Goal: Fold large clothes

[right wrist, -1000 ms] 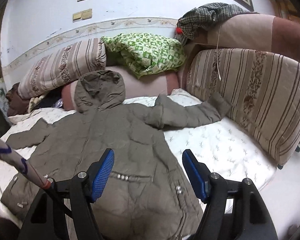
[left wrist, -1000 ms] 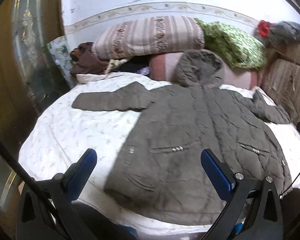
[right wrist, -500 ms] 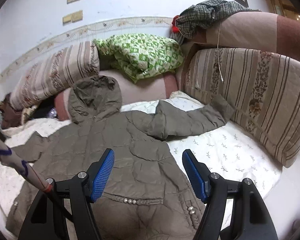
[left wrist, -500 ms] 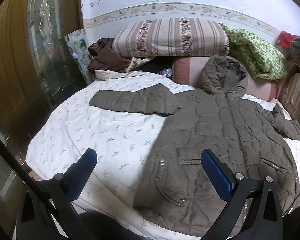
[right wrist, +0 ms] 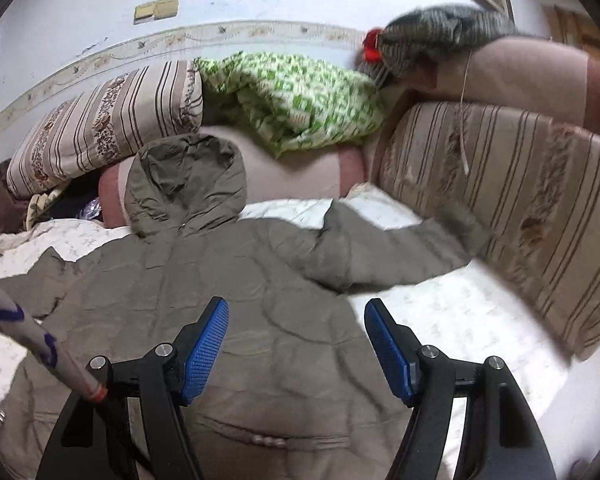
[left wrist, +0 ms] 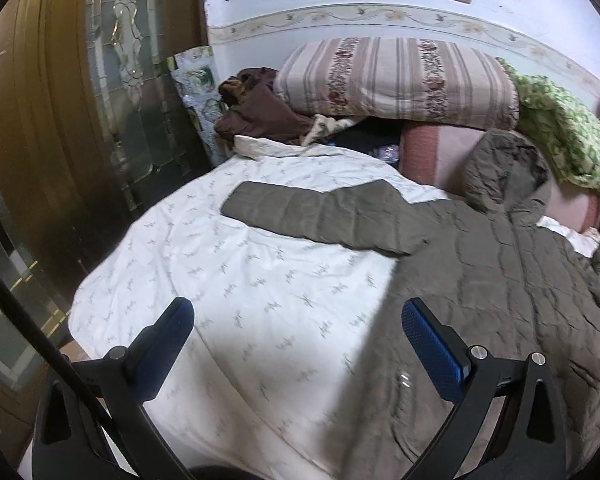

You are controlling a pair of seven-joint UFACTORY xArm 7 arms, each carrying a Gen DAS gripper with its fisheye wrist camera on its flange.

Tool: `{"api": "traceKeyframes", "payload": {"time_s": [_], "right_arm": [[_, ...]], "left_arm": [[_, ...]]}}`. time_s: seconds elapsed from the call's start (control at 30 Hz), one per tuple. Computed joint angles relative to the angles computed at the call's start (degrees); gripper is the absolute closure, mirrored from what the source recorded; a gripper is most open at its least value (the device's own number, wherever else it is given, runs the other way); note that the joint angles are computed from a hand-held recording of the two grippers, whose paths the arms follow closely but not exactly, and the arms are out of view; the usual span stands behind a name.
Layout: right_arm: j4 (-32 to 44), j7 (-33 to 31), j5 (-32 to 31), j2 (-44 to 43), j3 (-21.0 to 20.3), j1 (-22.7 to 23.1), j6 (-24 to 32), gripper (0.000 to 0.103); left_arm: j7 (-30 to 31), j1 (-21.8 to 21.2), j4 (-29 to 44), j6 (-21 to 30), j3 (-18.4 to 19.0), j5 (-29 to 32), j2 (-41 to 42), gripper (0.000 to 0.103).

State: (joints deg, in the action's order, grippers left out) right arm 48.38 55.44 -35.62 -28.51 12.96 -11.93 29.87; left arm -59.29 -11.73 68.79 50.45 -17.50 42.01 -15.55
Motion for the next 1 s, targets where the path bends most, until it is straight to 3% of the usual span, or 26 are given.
{"api": "traceKeyframes", "payload": {"time_s": [0.13,0.23,0.4,0.57,0.8,1.0], "right_arm": [[1.44,0.01,2.86,1.72,-0.16,1.97,1.23,0.028],[3.83,-3.38,6.79,3.36,-1.42,5.49,3.79,0.028],[9.36,-12.13,17.07,7.17,-4.41,12.79,6.58,0.023],[12.64,-14.73,17.39,11.6,-3.17,14.83,6.34,0.022],[12.58,-19.07,23.57,16.07,-6.0,17.86,6.21,0.022],[10.74,-18.89,22.1,17.81,-6.69,17.07,6.64,0.022]], "left_arm": [[0.66,0.96,1.71,0.63,1.17,1.48,2.56,0.0],[1.24,1.26,3.62,1.41,2.83,1.74,5.38,0.0],[4.52,1.76,5.79,-1.58,7.56,-3.71,9.64,0.0],[8.24,3.0,11.41,-4.32,11.61,-7.24,17.22,0.0],[23.67,7.12,28.91,-7.85,15.93,-27.91,35.29,0.0],[31.11,11.54,49.12,-4.28,15.26,-42.81,52.56,0.005]]}}
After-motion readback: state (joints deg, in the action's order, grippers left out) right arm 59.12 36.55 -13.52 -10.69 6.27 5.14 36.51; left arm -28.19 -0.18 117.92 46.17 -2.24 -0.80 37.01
